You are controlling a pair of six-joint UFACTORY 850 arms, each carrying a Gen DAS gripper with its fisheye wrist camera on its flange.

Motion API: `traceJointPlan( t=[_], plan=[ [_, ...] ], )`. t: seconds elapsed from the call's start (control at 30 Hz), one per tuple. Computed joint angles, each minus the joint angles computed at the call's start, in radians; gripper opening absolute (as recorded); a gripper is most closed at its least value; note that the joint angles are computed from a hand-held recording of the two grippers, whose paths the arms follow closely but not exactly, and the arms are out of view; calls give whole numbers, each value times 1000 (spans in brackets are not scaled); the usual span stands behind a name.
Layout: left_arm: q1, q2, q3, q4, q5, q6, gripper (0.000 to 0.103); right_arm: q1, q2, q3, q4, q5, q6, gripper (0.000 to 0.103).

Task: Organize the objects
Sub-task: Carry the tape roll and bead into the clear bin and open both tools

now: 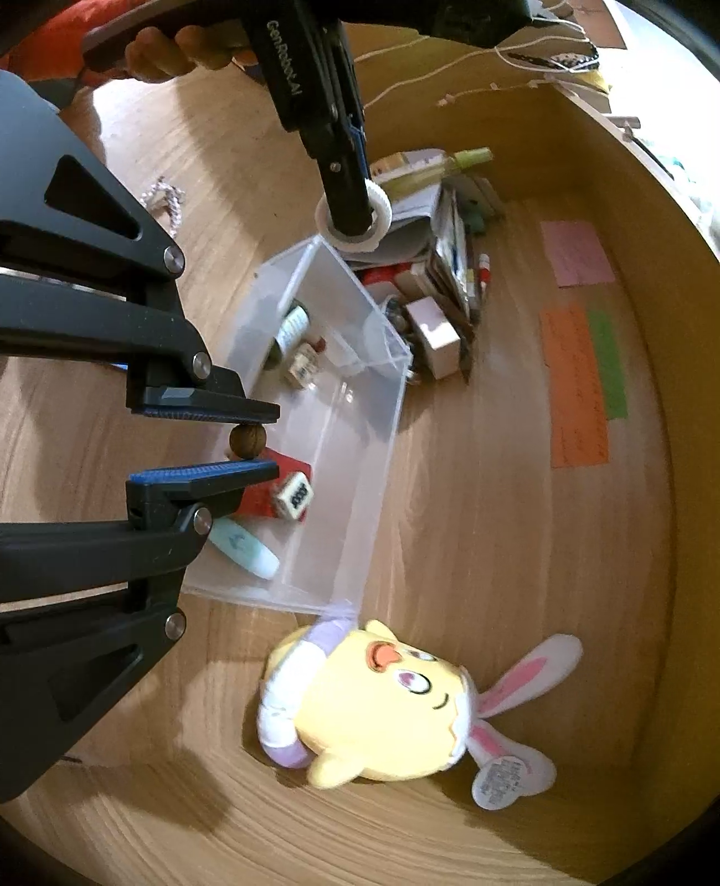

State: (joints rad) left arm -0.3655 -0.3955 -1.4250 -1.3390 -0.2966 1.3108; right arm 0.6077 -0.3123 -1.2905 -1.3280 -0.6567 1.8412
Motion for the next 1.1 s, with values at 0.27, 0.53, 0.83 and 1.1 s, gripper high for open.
traceJointPlan(
  t=[0.27,0.53,0.83,1.1],
  plan=[
    [-14,-45,-68,97,9,-98,24,-30,0,-9,-28,9,11,12],
    [-24,-112,-148,303,-11,-303,24,-59,-22,-20,-7,44,-5,12],
    [-29,-191,-239,488,-48,-488,24,-94,-52,-34,45,86,-35,12],
    [-33,-262,-320,593,-115,-590,24,-110,-86,-63,133,87,-122,12]
  ],
)
